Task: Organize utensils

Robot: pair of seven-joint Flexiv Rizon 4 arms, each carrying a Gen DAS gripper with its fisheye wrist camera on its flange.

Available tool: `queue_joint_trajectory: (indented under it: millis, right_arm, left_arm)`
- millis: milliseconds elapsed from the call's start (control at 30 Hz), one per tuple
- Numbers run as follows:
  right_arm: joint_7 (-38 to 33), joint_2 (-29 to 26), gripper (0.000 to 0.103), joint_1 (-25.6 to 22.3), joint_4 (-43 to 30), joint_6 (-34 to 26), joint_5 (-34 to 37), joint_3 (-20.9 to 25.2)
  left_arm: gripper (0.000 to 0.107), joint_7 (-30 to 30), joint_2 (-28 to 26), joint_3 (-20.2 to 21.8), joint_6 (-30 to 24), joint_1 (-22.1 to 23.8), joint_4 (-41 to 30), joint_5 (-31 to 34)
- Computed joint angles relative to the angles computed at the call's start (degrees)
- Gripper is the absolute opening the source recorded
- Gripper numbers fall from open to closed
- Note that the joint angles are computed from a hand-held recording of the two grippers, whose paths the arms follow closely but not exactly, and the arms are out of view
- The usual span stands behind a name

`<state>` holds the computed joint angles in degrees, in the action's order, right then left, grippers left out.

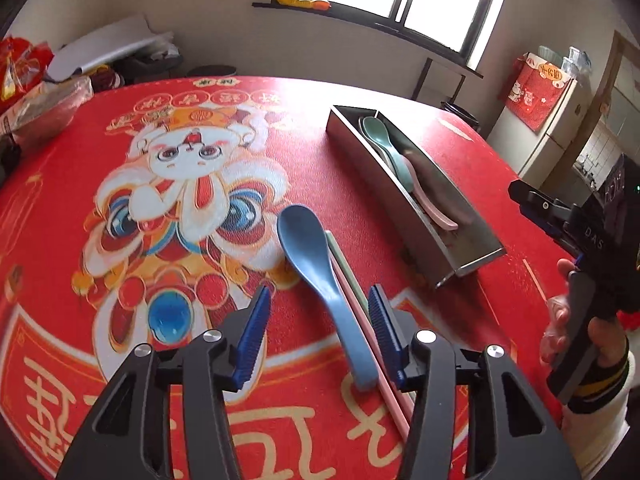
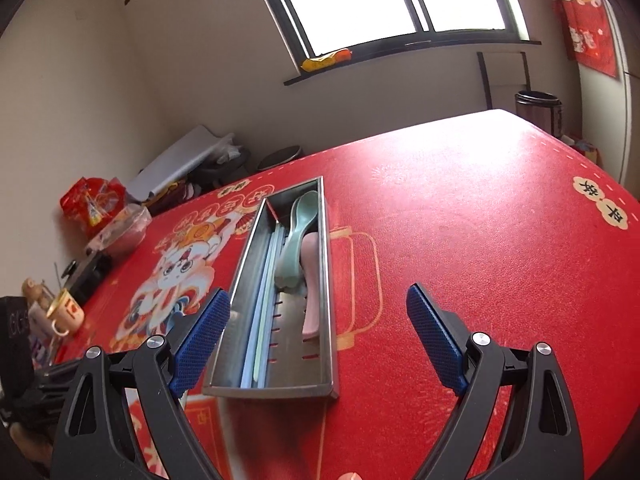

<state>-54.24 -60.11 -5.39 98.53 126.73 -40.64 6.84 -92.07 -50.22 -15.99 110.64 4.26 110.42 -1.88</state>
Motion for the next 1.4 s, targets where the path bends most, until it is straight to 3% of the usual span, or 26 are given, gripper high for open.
queue_joint_trajectory:
  millis: [133, 200, 400, 700, 833, 1000, 1200, 1400]
  right_arm:
    - [-2.0, 0.6, 0.087, 1.6, 2.0, 1.6, 3.0, -1.3]
    - [0.7, -0.3, 0.087, -1.5, 1.3, 0.6, -1.3, 1.2]
    - [4.8, -1.9, 0.087, -3.1, -0.5, 0.2, -5.1, 1.7]
    - [14.0, -3.8, 0.087, -6.2, -2.9, 0.9, -15.6, 1.8]
    - [17.4, -4.2, 0.087, -6.1, -3.6, 2.4, -18.6, 0.3]
    - [21.0, -4.4, 0.087, -5.2, -4.7, 4.1, -22.8, -2.6]
    - [18.7, -3.2, 0.087, -2.2, -3.4, 5.2, -19.8, -5.5]
    - [11.6, 0.8, 0.087, 1.3, 1.6, 0.7, -13.3, -6.6]
  left_arm:
    - [0.04, -2.3, -4.7, -10.1, -0.1, 9.5, -0.3, 3.8]
    - [0.038, -3.3, -6.9, -13.4, 0.0, 12.5, -0.8, 5.2]
    - [0.028, -4.1, -9.8, -16.3, -2.3, 14.1, -3.3, 6.1]
    - [0.008, -2.9, -9.5, -14.2, -2.3, 11.0, -4.7, 5.0]
    - [0.007, -2.4, -7.4, -10.2, -0.8, 8.0, -4.1, 4.5]
    - [0.007, -2.0, -3.9, -2.3, 0.6, 2.7, -2.2, 2.1]
    - [0.007, -1.4, -1.5, 3.1, 4.6, 0.4, 2.0, 1.5]
    - [0.007, -1.8, -2.2, 1.5, 6.9, 3.3, 3.6, 4.1]
